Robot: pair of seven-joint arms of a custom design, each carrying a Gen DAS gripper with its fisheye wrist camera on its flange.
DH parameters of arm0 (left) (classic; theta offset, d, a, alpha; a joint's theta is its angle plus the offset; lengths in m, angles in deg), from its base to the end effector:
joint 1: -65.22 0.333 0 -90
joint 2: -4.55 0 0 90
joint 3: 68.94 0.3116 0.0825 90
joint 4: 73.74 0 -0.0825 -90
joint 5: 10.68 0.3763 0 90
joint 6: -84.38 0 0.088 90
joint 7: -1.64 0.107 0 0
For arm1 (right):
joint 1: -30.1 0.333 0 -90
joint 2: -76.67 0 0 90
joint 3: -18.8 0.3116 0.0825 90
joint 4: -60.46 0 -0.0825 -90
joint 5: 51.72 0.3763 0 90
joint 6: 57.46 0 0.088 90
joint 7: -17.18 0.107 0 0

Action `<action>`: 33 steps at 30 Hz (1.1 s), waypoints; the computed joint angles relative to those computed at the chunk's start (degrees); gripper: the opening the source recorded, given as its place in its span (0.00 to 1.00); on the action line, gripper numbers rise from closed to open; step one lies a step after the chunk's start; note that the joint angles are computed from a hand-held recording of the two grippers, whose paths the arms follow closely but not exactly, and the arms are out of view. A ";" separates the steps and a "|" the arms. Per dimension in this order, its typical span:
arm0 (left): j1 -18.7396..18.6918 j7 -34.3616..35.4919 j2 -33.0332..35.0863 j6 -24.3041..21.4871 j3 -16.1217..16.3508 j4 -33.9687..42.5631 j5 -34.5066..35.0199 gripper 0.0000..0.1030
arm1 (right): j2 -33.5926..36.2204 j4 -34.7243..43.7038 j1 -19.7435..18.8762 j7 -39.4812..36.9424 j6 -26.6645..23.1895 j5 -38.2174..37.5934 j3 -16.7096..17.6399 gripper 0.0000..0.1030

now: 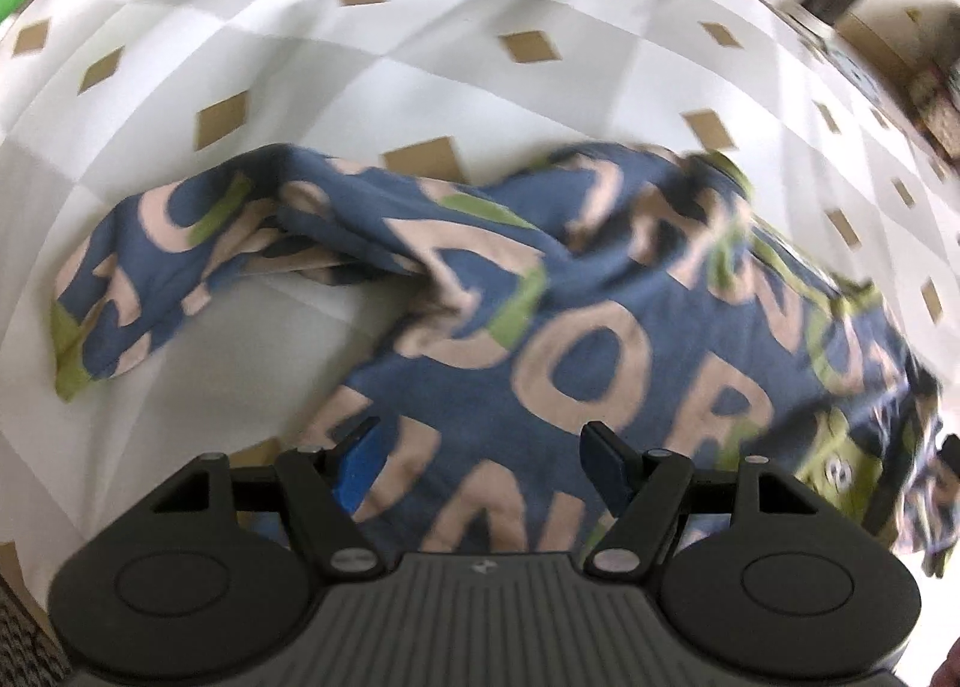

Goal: Fold clothes
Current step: 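Lay the collar down on the mat and open the right gripper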

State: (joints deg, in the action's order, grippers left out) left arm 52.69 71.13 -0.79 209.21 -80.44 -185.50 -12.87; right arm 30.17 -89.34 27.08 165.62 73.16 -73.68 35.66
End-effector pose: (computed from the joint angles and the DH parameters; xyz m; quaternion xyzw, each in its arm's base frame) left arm 0.5050 -0.2306 0.5489 -0.6816 0.7142 -0.1498 0.0541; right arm 0.3389 0.0876 0.5377 -0.4260 0.8377 -0.3054 0.1535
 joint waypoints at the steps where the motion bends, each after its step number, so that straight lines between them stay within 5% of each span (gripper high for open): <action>1: -0.25 0.32 -0.20 0.11 -0.25 -0.25 0.13 0.68 | -2.39 -1.22 0.20 -0.43 -1.67 0.30 -0.79 0.50; 9: -1.54 0.77 -1.01 0.45 -0.95 -1.12 0.49 0.68 | -14.83 -9.36 -0.62 -5.20 -7.67 1.95 -3.28 0.49; 26: -2.46 1.30 0.07 -0.79 -1.40 -0.75 1.27 0.68 | -16.78 -16.01 -4.92 -6.65 -1.38 3.03 -3.06 0.43; 33: -2.43 1.04 0.34 -0.72 -1.38 -0.55 1.49 0.68 | -19.11 -15.52 -4.05 -13.67 -4.63 2.99 -3.19 0.44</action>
